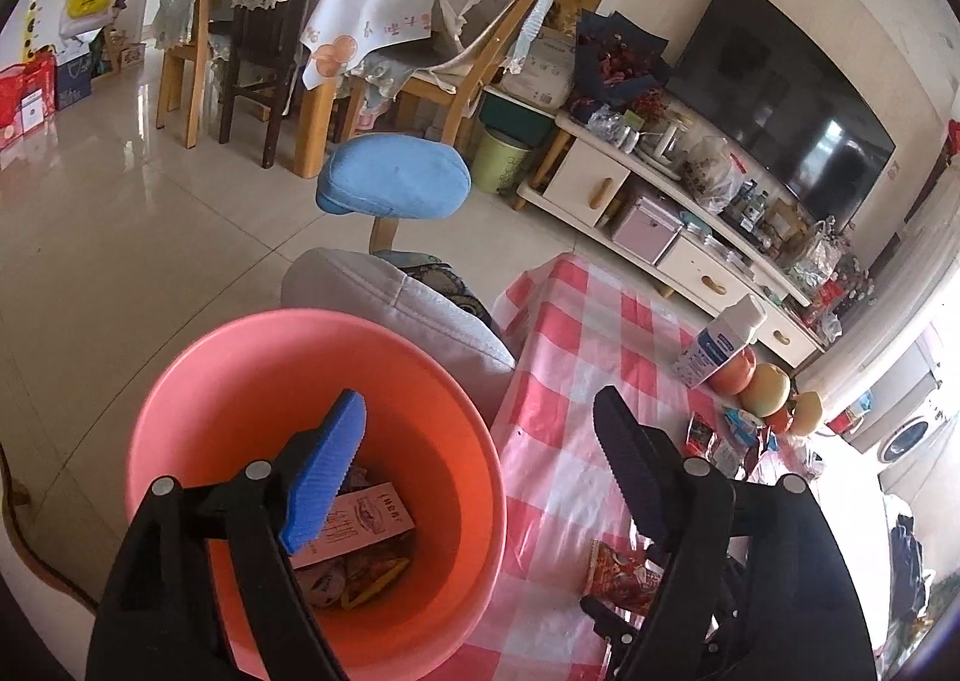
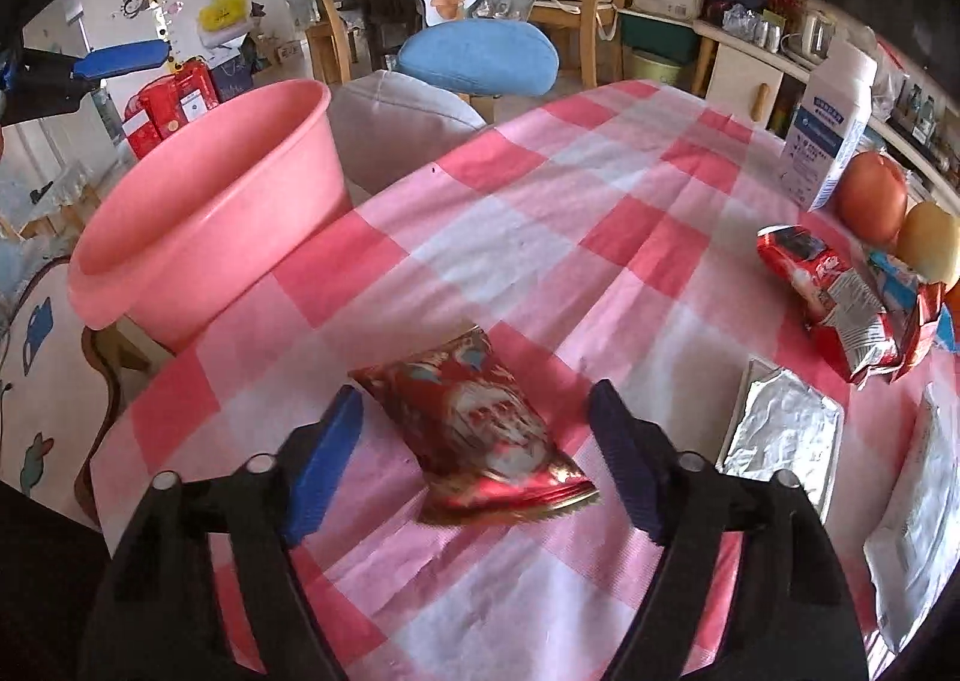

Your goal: Collect trash

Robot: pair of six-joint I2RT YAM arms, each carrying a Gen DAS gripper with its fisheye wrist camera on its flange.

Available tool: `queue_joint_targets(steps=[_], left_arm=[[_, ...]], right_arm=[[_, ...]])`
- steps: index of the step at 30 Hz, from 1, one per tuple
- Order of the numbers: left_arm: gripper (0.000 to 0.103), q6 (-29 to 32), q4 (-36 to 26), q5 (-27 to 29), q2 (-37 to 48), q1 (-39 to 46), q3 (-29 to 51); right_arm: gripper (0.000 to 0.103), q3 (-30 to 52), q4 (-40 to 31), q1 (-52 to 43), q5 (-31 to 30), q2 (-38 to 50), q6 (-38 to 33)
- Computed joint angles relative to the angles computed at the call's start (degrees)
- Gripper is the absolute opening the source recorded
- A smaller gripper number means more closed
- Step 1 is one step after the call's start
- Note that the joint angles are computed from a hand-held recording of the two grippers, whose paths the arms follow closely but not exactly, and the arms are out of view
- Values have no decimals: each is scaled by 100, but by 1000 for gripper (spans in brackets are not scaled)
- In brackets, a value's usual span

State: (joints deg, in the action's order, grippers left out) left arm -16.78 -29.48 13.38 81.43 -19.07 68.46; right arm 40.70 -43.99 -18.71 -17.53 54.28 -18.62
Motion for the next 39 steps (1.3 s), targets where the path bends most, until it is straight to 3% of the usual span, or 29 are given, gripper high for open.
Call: queue_joint_targets(steps=[2, 5, 14, 21, 24, 26, 29, 34, 39], left_arm=[[80, -15, -36, -12, 22, -6, 25], [81, -1, -67, -48, 30, -18, 35], [82, -159, -1, -157, -156, 124, -79], [85, -678, 244, 32, -396, 706, -269], [85, -885, 448, 143, -530, 1001, -427], [88, -959, 553, 228, -546, 1167, -504], [89, -1001, 622, 306, -483, 1275, -539], [90, -751, 795, 139, -503, 1037, -594], [95, -343, 821, 65, -512, 546, -524]], right_arm=[[57, -18, 57, 33, 106, -17, -12], [47, -16, -20, 52, 167, -77, -64], [44, 22, -138, 90, -91, -354, 273], [44, 1073, -6, 1676, 113, -41, 1470], [46, 1579, 264, 2460, 397, 528, 1889], [63, 1763, 476, 2887, 651, 907, 2062], [73, 1697, 649, 3115, 1021, 1019, 2191], [83, 1037, 638, 2205, 472, 211, 2281], [86, 756, -21, 818, 90, -551, 1550]])
